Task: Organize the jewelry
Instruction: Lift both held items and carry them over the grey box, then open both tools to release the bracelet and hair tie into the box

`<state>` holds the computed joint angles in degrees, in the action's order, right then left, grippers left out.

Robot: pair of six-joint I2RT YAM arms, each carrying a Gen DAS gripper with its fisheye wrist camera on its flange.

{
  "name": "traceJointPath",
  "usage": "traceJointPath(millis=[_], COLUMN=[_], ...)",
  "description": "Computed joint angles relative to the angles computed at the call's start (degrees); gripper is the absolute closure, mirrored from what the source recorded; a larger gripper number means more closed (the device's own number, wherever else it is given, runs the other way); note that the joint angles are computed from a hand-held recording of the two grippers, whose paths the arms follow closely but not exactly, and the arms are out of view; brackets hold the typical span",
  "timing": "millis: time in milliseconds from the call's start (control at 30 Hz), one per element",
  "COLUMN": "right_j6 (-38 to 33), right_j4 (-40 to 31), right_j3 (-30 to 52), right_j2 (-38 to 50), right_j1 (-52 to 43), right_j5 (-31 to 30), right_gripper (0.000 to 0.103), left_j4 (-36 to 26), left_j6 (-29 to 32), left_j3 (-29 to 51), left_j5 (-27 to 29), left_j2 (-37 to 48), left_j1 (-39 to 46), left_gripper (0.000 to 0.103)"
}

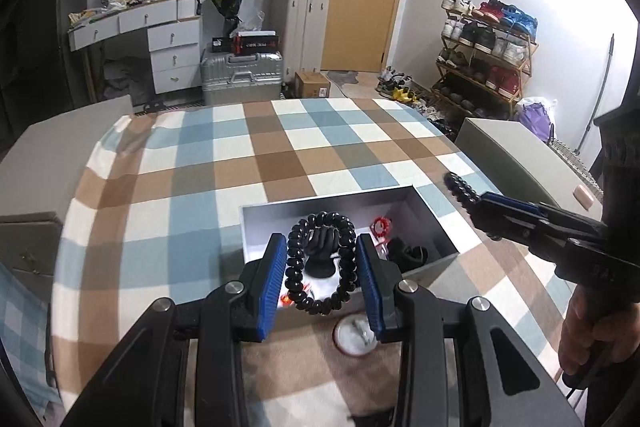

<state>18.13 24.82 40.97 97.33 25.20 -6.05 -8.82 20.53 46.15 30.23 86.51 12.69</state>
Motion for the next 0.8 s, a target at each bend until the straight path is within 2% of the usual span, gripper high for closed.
traceJointPath(millis=[333, 800], right_j6=[-1.4, -1.6], right_j4=[-1.5, -2.4], right_j3=[8.6, 13.5], right_j2=[8.8, 15.6], right_j1=[-2.2, -3.9], right_j5=[-4.0, -7.5], right_gripper=[0.065, 0.064], left_j4=[-0.6, -2.1], left_j6=[-0.8, -0.1], left_j3=[5.6, 9.1], left_j5=[-0.8, -0.9], left_j2=[7.6, 12.8], left_j1=[-2.8, -4.4], left_gripper=[0.073, 0.073])
